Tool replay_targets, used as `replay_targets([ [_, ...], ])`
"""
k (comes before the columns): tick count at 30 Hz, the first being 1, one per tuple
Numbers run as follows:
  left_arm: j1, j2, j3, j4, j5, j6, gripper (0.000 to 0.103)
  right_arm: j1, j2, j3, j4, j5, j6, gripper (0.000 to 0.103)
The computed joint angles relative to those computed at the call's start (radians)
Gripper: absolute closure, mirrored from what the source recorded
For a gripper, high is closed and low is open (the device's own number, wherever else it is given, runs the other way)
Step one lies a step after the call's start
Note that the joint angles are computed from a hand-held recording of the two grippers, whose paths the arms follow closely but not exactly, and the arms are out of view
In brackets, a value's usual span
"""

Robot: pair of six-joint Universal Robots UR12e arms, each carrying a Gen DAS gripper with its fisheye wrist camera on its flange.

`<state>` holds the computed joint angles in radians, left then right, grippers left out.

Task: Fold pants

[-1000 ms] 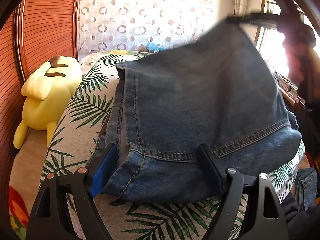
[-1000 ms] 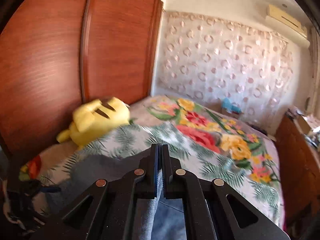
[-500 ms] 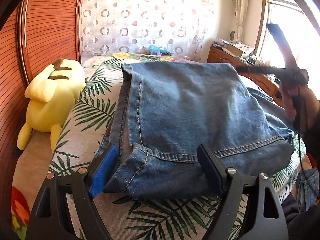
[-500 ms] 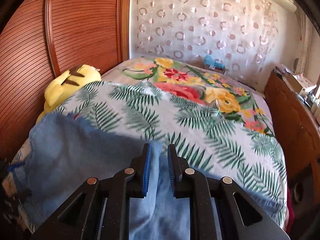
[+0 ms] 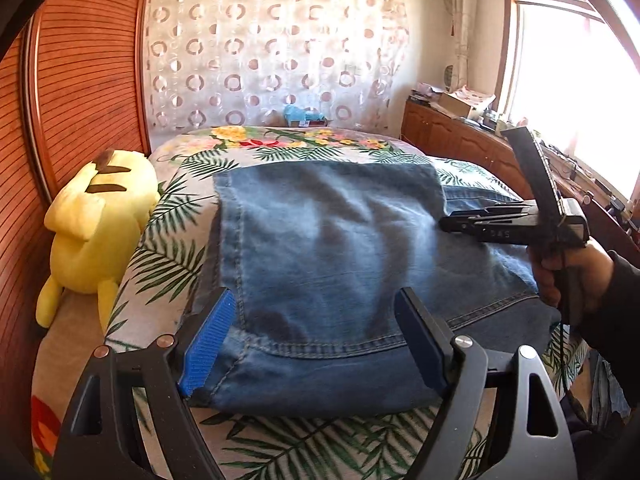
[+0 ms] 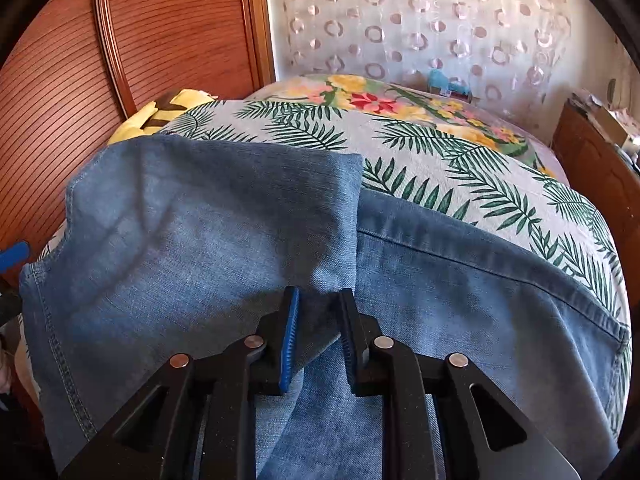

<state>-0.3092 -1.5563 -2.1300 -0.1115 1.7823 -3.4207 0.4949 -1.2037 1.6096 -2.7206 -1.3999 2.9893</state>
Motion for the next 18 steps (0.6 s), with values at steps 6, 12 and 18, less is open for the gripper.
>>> replay_targets([
  [6, -0.01, -0.015, 0.017, -0.009, -0.001, 0.01, 0.021, -0.013, 0.001, 0.018, -0.025, 0.059, 0.012, 0.056],
  [12, -0.016, -0.022, 0.028, -0.014, -0.001, 0.016, 0.021, 0.011, 0.008, 0.013, -0.032, -0.016, -0.009, 0.049],
  [18, -0.022, -0.027, 0.033, -0.017, -0.002, 0.019, 0.021, 0.012, 0.008, 0.011, -0.032, -0.013, -0.002, 0.048],
])
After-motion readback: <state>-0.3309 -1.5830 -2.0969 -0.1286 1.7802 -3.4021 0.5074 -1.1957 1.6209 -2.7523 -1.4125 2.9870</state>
